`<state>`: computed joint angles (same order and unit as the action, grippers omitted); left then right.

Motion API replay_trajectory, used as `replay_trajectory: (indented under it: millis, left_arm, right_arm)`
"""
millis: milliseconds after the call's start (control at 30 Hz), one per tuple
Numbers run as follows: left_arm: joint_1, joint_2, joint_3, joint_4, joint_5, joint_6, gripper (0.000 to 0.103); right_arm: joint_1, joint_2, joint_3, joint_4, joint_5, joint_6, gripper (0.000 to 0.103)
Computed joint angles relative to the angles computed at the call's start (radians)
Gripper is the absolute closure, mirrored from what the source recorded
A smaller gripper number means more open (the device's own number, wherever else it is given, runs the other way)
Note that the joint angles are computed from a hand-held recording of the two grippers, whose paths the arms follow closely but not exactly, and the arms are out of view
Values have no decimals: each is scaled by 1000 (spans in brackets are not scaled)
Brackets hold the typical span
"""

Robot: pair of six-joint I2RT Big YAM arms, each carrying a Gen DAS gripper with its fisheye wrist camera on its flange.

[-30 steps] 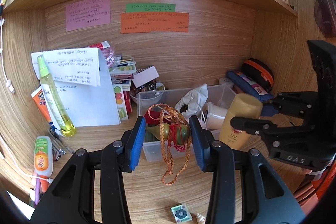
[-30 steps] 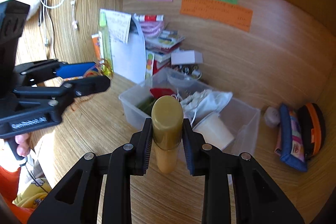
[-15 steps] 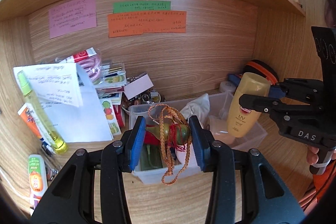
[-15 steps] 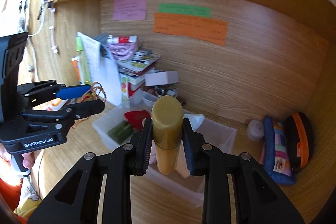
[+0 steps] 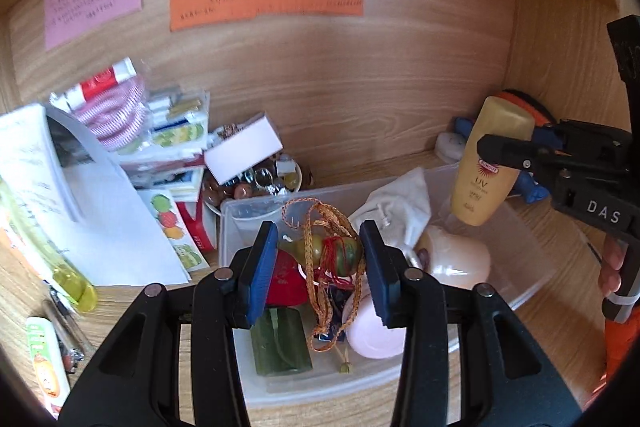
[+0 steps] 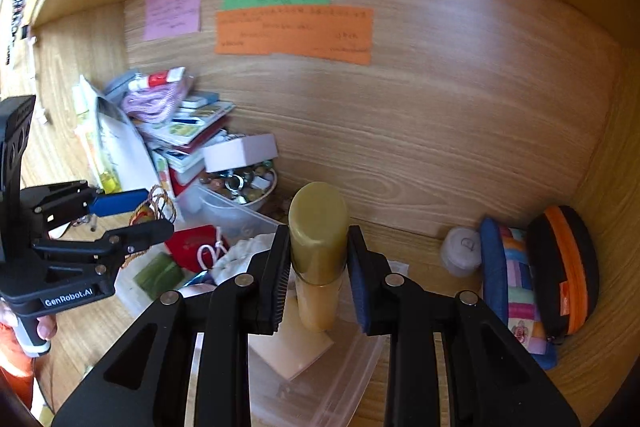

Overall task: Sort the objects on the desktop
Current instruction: 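Lift and carry the ornament and yellow tube over the clear box with both grippers, then lower the ornament and yellow tube into the clear box and open both grippers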

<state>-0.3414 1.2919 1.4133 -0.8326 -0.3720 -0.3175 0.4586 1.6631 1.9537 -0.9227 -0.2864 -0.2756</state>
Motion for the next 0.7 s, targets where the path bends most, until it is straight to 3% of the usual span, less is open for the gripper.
replay_trajectory:
  millis: [367, 700]
  left_arm:
    - [39, 49, -12, -10, 78, -11, 61]
    - [17, 79, 4, -31, 40, 6, 59]
  right_arm:
    - [-2, 66, 26, -32, -5, 7, 78]
    - [17, 92, 26, -72, -3, -43, 78]
